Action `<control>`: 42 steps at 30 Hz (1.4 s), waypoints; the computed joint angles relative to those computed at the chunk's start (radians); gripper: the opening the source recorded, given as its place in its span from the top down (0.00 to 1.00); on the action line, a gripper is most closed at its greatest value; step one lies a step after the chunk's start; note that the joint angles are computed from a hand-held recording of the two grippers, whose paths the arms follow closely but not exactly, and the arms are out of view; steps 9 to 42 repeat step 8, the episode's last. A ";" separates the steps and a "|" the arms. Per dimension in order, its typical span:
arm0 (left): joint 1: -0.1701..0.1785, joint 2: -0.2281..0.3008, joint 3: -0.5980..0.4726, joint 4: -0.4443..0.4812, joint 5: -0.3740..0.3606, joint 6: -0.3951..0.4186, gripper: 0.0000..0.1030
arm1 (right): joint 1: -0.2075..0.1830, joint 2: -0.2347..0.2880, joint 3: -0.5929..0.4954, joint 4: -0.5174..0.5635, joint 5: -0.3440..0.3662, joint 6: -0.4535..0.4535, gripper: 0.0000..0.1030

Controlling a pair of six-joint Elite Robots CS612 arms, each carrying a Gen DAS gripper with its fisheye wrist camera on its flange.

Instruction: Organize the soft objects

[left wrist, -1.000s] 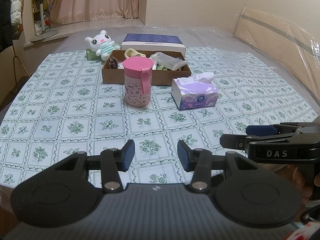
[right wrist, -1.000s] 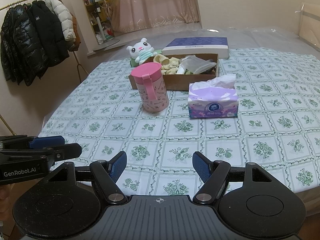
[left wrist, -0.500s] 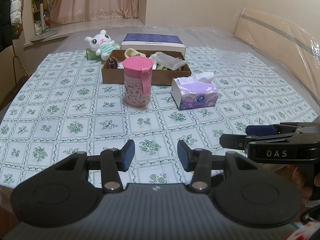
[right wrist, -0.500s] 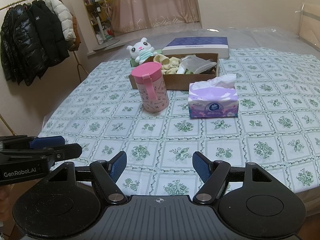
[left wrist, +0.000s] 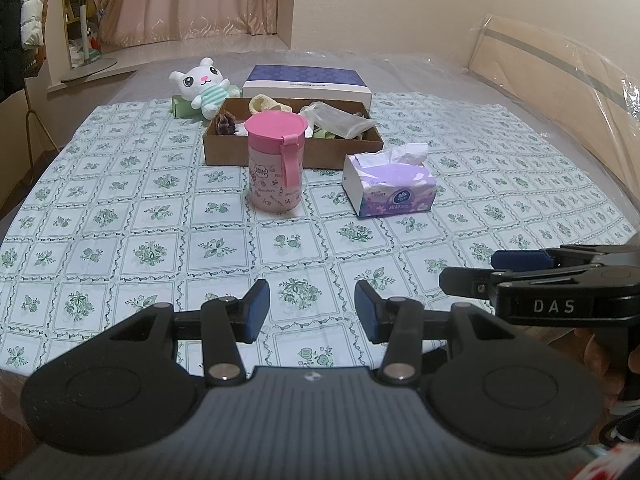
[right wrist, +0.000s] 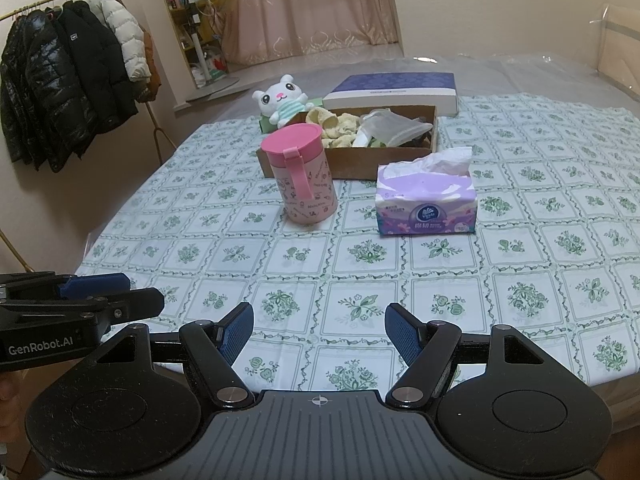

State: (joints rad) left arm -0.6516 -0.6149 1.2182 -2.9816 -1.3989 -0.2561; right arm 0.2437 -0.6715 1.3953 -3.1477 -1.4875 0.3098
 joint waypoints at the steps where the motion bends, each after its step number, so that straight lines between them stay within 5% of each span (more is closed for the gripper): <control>1: 0.000 0.000 0.000 0.000 0.000 0.000 0.57 | 0.000 0.000 -0.001 0.001 0.000 0.000 0.30; 42: 0.001 0.006 -0.008 0.018 0.009 -0.018 0.56 | 0.001 0.001 -0.002 0.002 -0.001 0.003 0.30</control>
